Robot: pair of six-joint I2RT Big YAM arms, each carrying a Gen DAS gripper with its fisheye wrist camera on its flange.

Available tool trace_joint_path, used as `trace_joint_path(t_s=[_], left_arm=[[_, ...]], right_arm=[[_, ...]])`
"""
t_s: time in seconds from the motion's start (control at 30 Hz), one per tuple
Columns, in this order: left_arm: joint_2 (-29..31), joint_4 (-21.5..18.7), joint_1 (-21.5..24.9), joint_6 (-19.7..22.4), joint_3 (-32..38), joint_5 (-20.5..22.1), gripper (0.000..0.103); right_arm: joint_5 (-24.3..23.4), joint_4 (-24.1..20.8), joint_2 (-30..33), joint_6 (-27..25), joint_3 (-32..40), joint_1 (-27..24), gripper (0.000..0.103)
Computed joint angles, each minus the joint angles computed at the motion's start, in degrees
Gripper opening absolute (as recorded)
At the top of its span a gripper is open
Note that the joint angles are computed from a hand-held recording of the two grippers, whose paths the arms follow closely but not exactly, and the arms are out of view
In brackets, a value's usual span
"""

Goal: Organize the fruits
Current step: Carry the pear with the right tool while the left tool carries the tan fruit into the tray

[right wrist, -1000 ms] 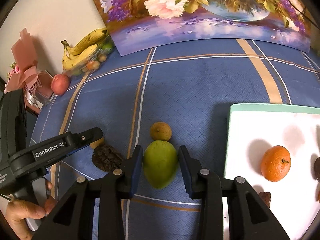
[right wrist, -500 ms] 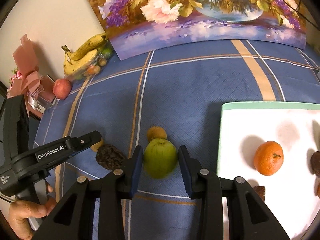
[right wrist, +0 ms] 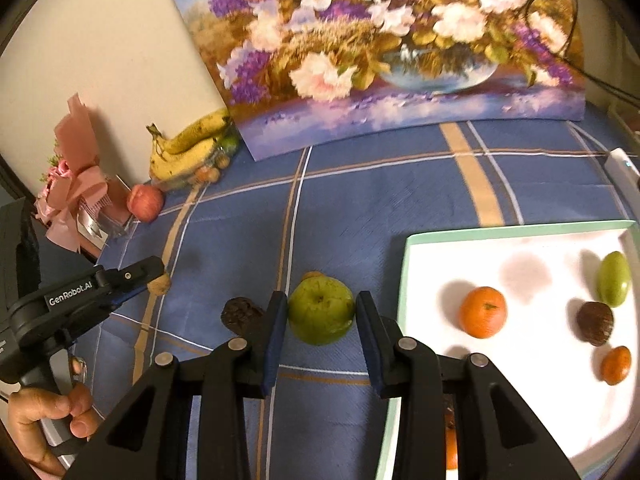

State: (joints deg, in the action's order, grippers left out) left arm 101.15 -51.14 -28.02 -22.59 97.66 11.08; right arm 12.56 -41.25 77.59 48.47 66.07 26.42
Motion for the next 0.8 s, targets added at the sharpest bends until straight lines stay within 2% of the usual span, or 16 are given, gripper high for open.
trace_joint_path(t_s=[0.27, 0.47, 0.8], left_arm=[[-4.81, 1.61, -2.88, 1.28, -3.18, -0.43, 0.026], [-7.21, 2.64, -4.94, 1.79, -4.63, -0.69, 0.026], [-7.81, 1.27, -10.09, 4.40, -4.60, -1.79, 0.026]], right_arm=[[5.02, -2.89, -6.16, 2.15, -3.02, 1.87, 0.037], [9.83, -6.71, -10.86, 4.50, -5.23, 3.41, 0.037], [13.59, -12.21, -18.88, 10.38, -10.77, 2.18, 0.037]])
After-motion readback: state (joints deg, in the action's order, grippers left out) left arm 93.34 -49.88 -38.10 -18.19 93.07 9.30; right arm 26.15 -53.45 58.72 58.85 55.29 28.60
